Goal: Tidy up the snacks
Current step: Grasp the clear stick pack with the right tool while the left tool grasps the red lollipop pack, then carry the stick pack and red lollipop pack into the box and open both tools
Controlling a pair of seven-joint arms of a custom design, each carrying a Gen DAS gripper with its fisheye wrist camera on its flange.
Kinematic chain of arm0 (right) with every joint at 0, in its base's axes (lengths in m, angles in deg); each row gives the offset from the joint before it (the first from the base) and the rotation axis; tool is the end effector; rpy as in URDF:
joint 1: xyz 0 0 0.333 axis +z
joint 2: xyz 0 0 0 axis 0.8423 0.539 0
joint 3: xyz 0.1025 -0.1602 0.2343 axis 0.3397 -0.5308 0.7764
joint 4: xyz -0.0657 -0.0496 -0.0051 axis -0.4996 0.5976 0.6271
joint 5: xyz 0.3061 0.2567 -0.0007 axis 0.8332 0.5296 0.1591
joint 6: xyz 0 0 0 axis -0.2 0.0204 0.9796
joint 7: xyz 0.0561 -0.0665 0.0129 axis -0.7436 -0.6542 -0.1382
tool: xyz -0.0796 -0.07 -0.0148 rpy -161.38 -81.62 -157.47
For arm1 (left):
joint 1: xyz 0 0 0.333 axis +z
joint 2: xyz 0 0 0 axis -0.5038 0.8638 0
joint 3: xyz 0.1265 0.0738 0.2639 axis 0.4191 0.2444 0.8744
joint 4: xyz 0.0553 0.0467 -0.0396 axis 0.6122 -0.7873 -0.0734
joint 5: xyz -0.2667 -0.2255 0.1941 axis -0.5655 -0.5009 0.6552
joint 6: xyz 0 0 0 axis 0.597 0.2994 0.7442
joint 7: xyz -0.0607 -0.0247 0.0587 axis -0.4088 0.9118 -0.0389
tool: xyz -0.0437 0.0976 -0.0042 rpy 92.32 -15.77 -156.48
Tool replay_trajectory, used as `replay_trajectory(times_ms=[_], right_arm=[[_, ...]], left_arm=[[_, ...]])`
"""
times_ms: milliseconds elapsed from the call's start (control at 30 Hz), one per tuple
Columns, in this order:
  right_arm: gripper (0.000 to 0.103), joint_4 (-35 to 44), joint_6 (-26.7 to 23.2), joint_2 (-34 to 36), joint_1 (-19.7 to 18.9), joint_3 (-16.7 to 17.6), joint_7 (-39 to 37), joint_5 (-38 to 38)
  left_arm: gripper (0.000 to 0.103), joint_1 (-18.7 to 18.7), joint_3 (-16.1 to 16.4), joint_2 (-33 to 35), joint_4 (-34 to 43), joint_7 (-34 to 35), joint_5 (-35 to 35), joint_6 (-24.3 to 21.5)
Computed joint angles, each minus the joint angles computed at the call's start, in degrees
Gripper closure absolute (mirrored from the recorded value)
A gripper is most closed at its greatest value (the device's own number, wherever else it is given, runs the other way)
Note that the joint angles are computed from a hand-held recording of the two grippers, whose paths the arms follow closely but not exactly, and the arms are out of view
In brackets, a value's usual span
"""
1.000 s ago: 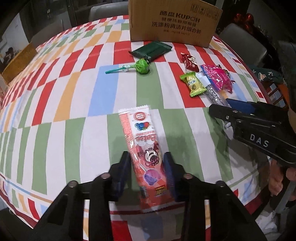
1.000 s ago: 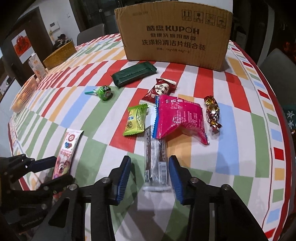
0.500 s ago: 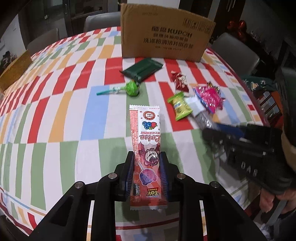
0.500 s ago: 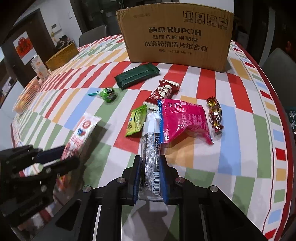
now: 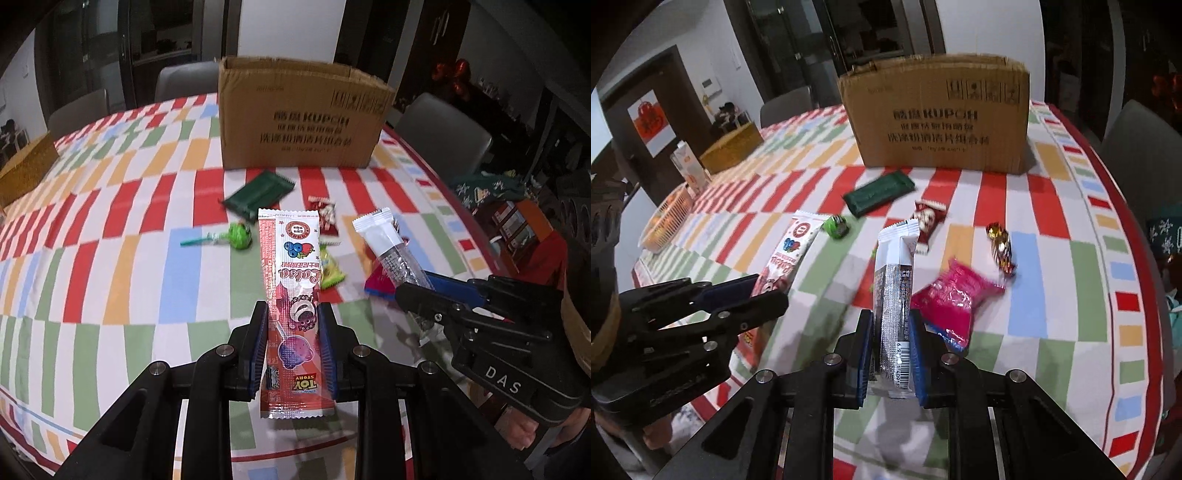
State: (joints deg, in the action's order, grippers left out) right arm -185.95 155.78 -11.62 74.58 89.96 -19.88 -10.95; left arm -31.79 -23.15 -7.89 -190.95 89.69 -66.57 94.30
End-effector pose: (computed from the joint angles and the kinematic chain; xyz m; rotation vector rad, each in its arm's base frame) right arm 0.6501 0.2327 0.3249 -2.0192 1.4625 -0.2231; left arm 0.6258 -0.1907 0.3400 -1.8375 1.9952 -0.7664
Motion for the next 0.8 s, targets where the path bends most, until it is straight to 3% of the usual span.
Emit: replay_trajectory(times_ms=[467, 667, 800], right_arm=[[0.083, 1.8, 4.1, -0.7, -0.7, 1.2, -2.6, 2.7], [0.083, 4.3, 5.8, 0.1, -0.9, 1.2, -2.6, 3.1], [0.083, 6.6, 6.7, 1.0, -1.2, 1.0, -2.3, 3.2]], left_arm=[[0.076, -2.9, 4.0, 0.5, 3.9, -4.9, 6.1, 3.3], [0.076, -2.8, 4.2, 1.7, 6.8, -5.9, 7.9, 4.1], [0.076, -4.4, 6.2, 2.8, 10.1, -7.5, 10.6, 4.5]])
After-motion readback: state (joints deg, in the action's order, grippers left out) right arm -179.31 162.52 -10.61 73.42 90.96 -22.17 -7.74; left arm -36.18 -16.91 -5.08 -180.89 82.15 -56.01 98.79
